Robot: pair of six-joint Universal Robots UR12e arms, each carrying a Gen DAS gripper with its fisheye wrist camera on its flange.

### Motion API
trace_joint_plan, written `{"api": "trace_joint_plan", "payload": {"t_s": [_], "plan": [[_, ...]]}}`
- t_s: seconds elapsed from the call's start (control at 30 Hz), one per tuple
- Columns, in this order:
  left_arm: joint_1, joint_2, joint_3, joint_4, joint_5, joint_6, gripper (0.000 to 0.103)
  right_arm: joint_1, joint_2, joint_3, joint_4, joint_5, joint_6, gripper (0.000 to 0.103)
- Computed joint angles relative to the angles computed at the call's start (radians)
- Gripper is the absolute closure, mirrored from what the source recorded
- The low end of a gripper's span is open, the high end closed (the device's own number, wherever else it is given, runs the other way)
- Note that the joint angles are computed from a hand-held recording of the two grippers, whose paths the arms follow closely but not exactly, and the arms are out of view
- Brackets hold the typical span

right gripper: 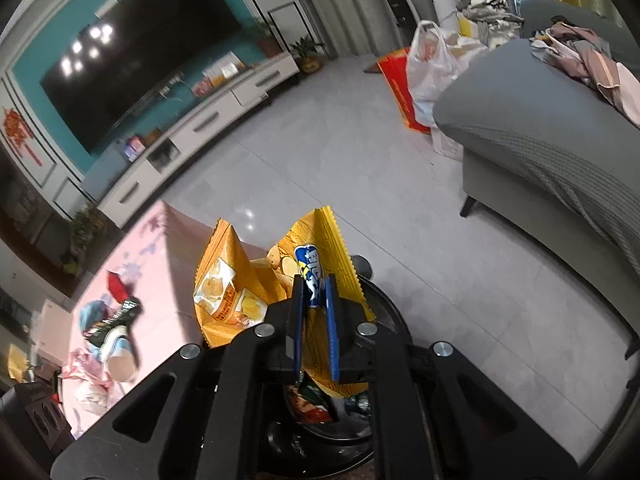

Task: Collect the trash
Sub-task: 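Carry the tissue and yellow bag to the black bin and release both, then return to the table and grasp the clear plastic wrapper with the left gripper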

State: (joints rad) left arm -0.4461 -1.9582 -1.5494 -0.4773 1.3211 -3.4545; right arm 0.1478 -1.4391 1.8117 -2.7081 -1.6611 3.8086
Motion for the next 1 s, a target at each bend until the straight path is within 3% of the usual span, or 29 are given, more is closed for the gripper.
{"api": "trace_joint_plan", "payload": {"t_s": [0.17,0.27,0.3,0.33,0.37,0.4,0.5,0.57,0.67,0.83,1.0], "plan": [[0.002,-0.028,0.029,-0.066,-0.041,0.022,0.082,-0.016,0.017,-0.014,0.062,0.040,0.002,0.088],[0.000,-0.033,0.032,-0.070,-0.049,0.025,0.072,-0.021,0.019,-0.019,0.086,0.060,0.011,0.080],[0.000,-0.033,0.030,-0.067,-0.051,0.026,0.057,-0.022,0.019,-0.019,0.089,0.063,0.013,0.075],[0.000,-0.031,0.028,-0.060,-0.051,0.028,0.040,-0.022,0.018,-0.019,0.089,0.063,0.016,0.059],[0.000,-0.028,0.023,-0.043,-0.048,0.030,0.033,-0.020,0.017,-0.020,0.088,0.057,0.017,0.046],[0.001,-0.025,0.019,-0.033,-0.044,0.032,0.022,-0.018,0.016,-0.018,0.079,0.051,0.016,0.041],[0.006,-0.010,0.005,-0.014,-0.034,0.025,0.011,-0.013,0.008,-0.009,0.029,0.041,0.014,0.032],[0.013,0.008,-0.014,0.009,-0.023,0.017,0.008,-0.012,0.005,0.000,-0.019,0.049,0.020,0.019],[0.025,0.043,-0.046,0.041,0.025,0.009,0.003,-0.001,0.003,0.009,-0.095,0.031,0.021,0.009],[0.058,0.117,-0.110,0.101,0.136,-0.034,0.003,0.033,0.016,-0.001,-0.198,-0.008,-0.007,0.003],[0.108,0.203,-0.201,0.157,0.260,-0.067,0.003,0.077,0.043,-0.035,-0.243,-0.015,-0.081,0.003]]}}
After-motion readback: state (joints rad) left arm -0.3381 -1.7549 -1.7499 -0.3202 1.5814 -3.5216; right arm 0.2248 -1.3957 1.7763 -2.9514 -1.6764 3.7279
